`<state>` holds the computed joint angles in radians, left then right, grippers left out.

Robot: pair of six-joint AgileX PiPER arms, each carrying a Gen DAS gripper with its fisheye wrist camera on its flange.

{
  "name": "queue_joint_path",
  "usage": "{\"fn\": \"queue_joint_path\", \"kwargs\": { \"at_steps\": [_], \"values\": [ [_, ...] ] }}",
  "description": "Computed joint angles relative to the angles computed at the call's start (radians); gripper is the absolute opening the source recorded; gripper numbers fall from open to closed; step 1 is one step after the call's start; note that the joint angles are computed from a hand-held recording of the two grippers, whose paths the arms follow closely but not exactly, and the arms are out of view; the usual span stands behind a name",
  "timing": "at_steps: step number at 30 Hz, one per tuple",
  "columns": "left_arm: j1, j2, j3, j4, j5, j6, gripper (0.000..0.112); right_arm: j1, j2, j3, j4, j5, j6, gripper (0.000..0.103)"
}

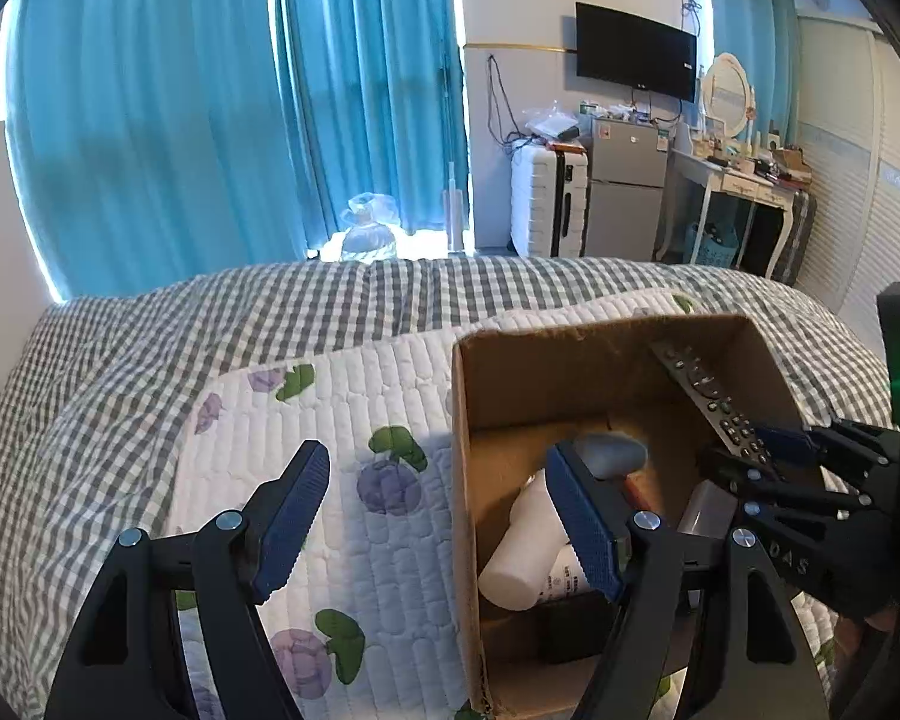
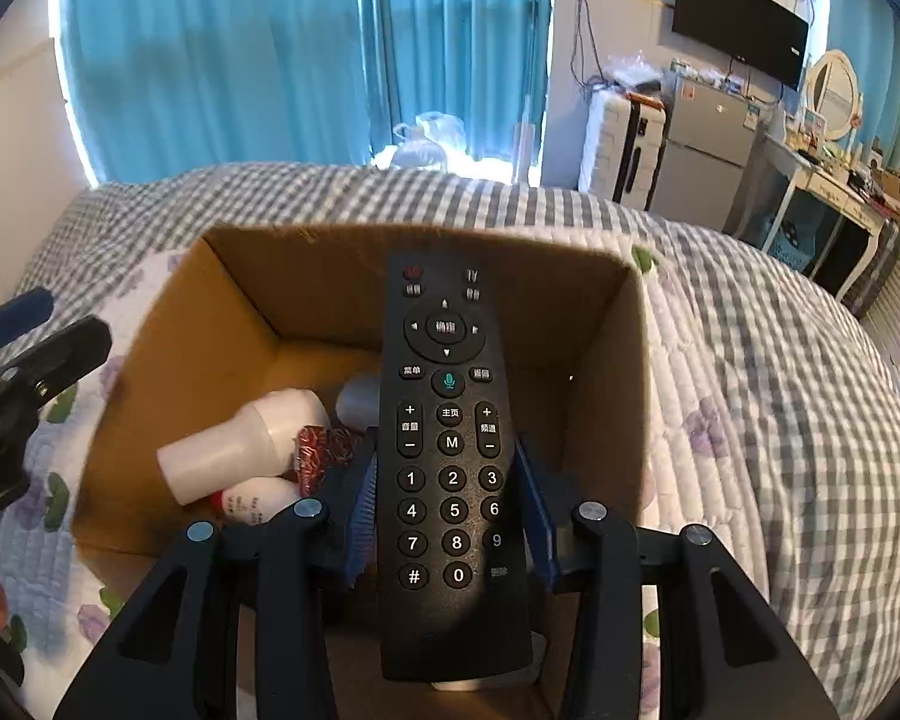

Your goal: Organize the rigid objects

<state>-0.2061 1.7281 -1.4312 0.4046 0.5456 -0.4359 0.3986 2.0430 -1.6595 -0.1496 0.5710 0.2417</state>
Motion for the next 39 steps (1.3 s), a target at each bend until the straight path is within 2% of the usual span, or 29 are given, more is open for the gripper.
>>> {"fn": "queue_joint_path", "kwargs": {
  "at_steps": [2,3,6,10,14,20,22,24,26,28,30,32,34,36,37,39],
  "values": [
    [-0.001,-0.006,0.018,-0.003,-0.010,0.003,0.077,0.006,-0.008,0.017,-0.045,-0.014,0.045,0.046],
    [-0.005,-0.012,0.026,0.004,-0.010,-0.004,0.077,0.007,-0.020,0.031,-0.064,-0.019,0.072,0.053],
    [-0.020,-0.044,0.030,0.011,0.023,-0.016,0.077,0.002,-0.079,0.074,-0.054,-0.023,0.077,0.054],
    [-0.056,-0.152,0.039,0.033,0.086,-0.042,0.077,0.012,-0.215,0.124,-0.113,0.040,0.109,0.054],
    [-0.108,-0.271,-0.018,0.014,0.229,-0.025,0.077,0.034,-0.377,0.111,-0.164,0.166,0.113,0.054],
    [-0.262,-0.447,-0.068,0.145,0.389,-0.077,0.077,0.139,-0.575,0.021,-0.272,0.375,0.135,0.054],
    [-0.311,-0.489,-0.071,0.196,0.418,-0.101,0.077,0.198,-0.637,0.016,-0.324,0.427,0.164,0.056],
    [-0.385,-0.542,-0.055,0.289,0.445,-0.156,0.080,0.267,-0.712,0.047,-0.394,0.453,0.220,0.070],
    [-0.466,-0.606,-0.012,0.387,0.462,-0.231,0.091,0.340,-0.781,0.094,-0.476,0.473,0.300,0.078],
    [-0.543,-0.658,0.041,0.486,0.478,-0.309,0.097,0.418,-0.835,0.142,-0.562,0.500,0.386,0.085],
    [-0.634,-0.713,0.121,0.603,0.491,-0.389,0.103,0.532,-0.887,0.216,-0.700,0.544,0.531,0.101],
    [-0.698,-0.735,0.182,0.691,0.515,-0.454,0.103,0.620,-0.918,0.287,-0.810,0.571,0.642,0.103],
    [-0.725,-0.741,0.244,0.758,0.530,-0.517,0.103,0.664,-0.934,0.353,-0.884,0.579,0.729,0.103],
    [-0.712,-0.750,0.323,0.809,0.502,-0.610,0.103,0.633,-0.945,0.422,-0.898,0.523,0.795,0.103],
    [-0.665,-0.745,0.363,0.814,0.452,-0.656,0.103,0.601,-0.962,0.458,-0.888,0.482,0.811,0.103],
    [-0.614,-0.739,0.411,0.813,0.393,-0.708,0.103,0.506,-0.985,0.556,-0.886,0.327,0.890,0.103]
  ]
}}
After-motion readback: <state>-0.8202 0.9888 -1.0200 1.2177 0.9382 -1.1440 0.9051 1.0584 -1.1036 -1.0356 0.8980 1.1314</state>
